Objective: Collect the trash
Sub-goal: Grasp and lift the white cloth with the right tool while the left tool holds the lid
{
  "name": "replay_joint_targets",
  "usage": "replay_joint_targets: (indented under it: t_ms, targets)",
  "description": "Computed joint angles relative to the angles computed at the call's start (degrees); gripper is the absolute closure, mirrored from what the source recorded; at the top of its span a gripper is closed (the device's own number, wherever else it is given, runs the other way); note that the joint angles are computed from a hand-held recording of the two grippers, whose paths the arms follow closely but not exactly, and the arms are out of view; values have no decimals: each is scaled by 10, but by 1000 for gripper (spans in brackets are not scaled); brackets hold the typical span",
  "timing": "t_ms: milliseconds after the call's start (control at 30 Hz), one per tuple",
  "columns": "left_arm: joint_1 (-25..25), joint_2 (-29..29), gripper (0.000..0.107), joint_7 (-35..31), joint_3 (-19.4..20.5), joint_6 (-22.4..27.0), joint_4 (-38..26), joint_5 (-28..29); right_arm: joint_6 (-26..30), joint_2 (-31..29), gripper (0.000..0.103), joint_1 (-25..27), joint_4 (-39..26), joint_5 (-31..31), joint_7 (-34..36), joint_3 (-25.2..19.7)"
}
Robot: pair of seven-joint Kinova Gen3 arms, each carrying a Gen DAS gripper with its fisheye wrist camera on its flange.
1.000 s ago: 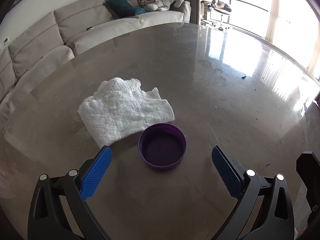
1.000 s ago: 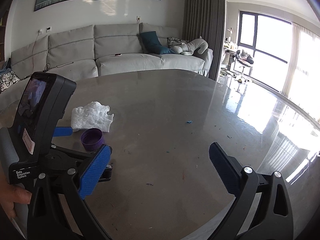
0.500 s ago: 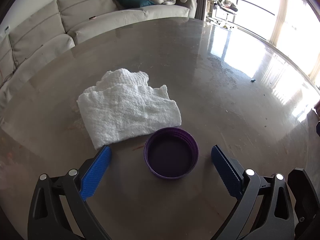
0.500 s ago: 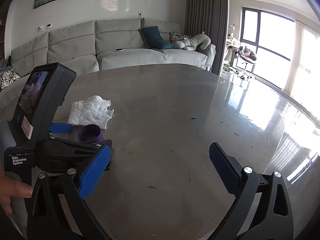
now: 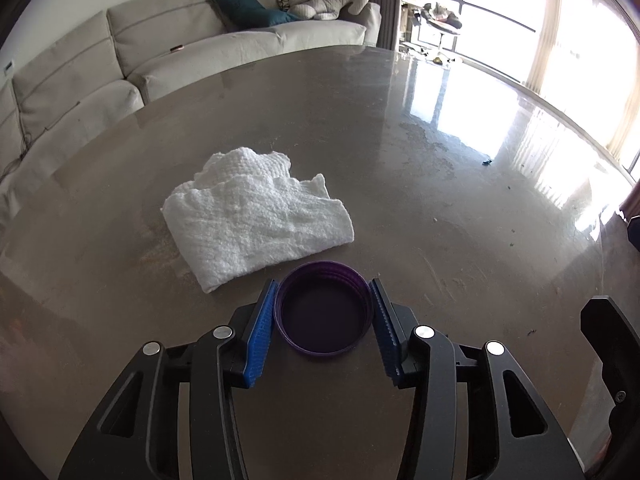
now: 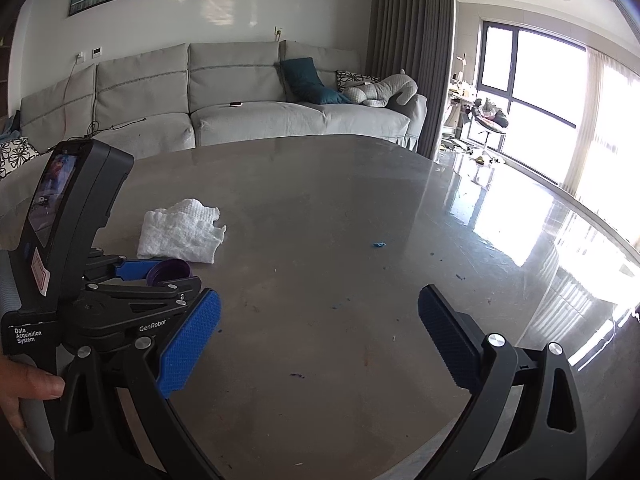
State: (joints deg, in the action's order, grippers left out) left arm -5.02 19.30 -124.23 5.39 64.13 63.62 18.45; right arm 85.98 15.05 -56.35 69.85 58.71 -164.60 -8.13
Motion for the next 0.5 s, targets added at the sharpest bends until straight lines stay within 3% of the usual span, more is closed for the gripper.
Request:
replay_joint_targets:
  t_ms: [300,500]
  targets:
    - [-39,-14,62,-32,-8,-17,-2,24,-30,27,5,-2,-29,-3,24,9]
    - [-63,-8,62,-43,-13,-20,-25,36,-65,72,5,3,-102,-31,96,36]
